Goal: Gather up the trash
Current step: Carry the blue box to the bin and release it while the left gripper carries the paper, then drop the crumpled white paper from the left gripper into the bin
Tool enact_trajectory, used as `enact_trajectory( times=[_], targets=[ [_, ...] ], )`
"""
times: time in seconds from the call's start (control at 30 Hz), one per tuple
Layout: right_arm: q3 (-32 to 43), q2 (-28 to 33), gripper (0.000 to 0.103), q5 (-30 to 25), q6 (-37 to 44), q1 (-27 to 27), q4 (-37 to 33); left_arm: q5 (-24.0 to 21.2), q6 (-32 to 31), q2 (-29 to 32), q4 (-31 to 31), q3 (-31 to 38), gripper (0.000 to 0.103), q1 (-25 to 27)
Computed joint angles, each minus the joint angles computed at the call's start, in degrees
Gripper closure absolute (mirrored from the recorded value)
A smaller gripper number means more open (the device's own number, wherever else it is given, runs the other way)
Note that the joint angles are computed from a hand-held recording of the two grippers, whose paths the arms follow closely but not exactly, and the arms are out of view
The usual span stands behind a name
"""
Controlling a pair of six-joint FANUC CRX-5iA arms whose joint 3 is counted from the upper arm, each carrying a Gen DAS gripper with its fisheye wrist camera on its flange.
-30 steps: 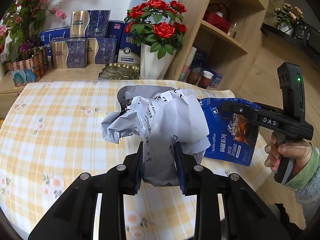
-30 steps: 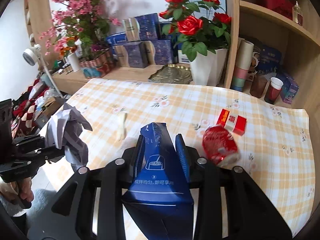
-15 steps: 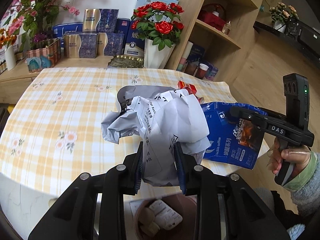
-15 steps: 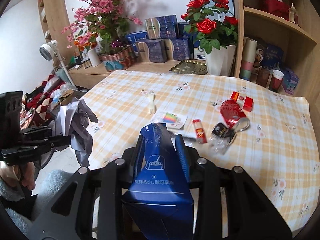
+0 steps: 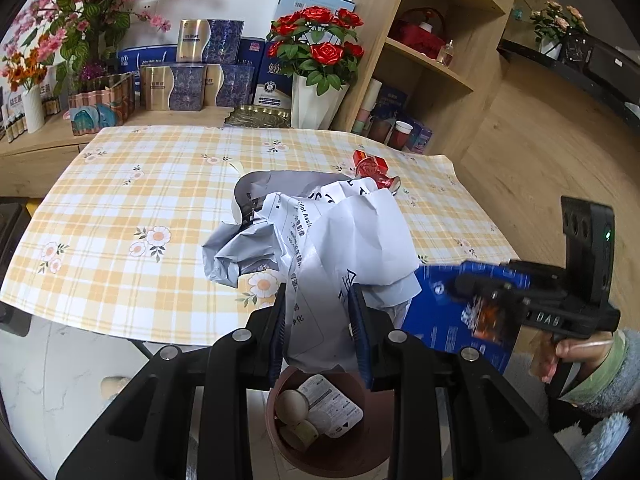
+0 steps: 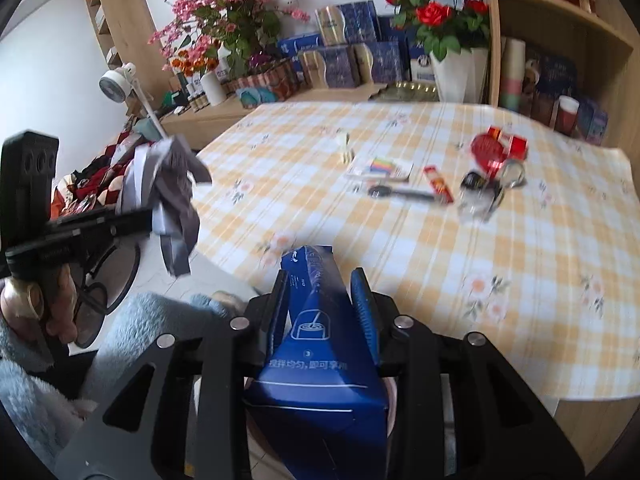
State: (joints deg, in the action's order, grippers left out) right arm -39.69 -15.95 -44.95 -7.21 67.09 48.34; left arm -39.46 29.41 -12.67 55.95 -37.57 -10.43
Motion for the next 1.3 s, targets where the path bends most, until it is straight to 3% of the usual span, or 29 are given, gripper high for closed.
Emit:
enact_trajectory(
  times=[0.27, 0.8, 0.97, 1.1, 1.17, 1.27, 1.3],
  targets=[
    [0.2, 3.1, 0.069, 3.7, 3.8, 1.2, -8.9, 0.8, 0.4, -0.5, -0.1, -1.6, 0.074, -0.1],
    [-0.7, 8.9, 0.065, 13.3, 4.0, -2.0, -18.7, -0.2, 1.6, 1.4, -2.4, -1.1, 0.074, -0.6],
    [-2.5, 7.8, 0.055, 13.1, -2.2, -2.0, -12.1, 0.0, 1.7, 1.8, -3.1, -1.0, 0.074, -0.8],
    [-4.0, 5.8, 0.044, 8.6, -7.9, -0.9, -3.6, -0.5, 1.9, 2.2, -3.5, -0.7, 0.074, -0.7],
    [-4.9, 4.6, 0.024, 4.9, -11.8, 0.0, 1.2, -0.6, 2.0, 2.3, -3.8, -0.7, 0.074, -0.8],
    [-5.8, 3.2, 0.008, 0.8, -15.6, 0.8, 5.9, -0.7, 2.3, 2.6, -4.6, -0.5, 0.074, -1.1],
    [-6.0, 2.7, 0.007, -0.9, -16.1, 1.2, 6.7, -0.9, 2.4, 2.8, -4.8, -0.4, 0.074, -1.2]
  ],
)
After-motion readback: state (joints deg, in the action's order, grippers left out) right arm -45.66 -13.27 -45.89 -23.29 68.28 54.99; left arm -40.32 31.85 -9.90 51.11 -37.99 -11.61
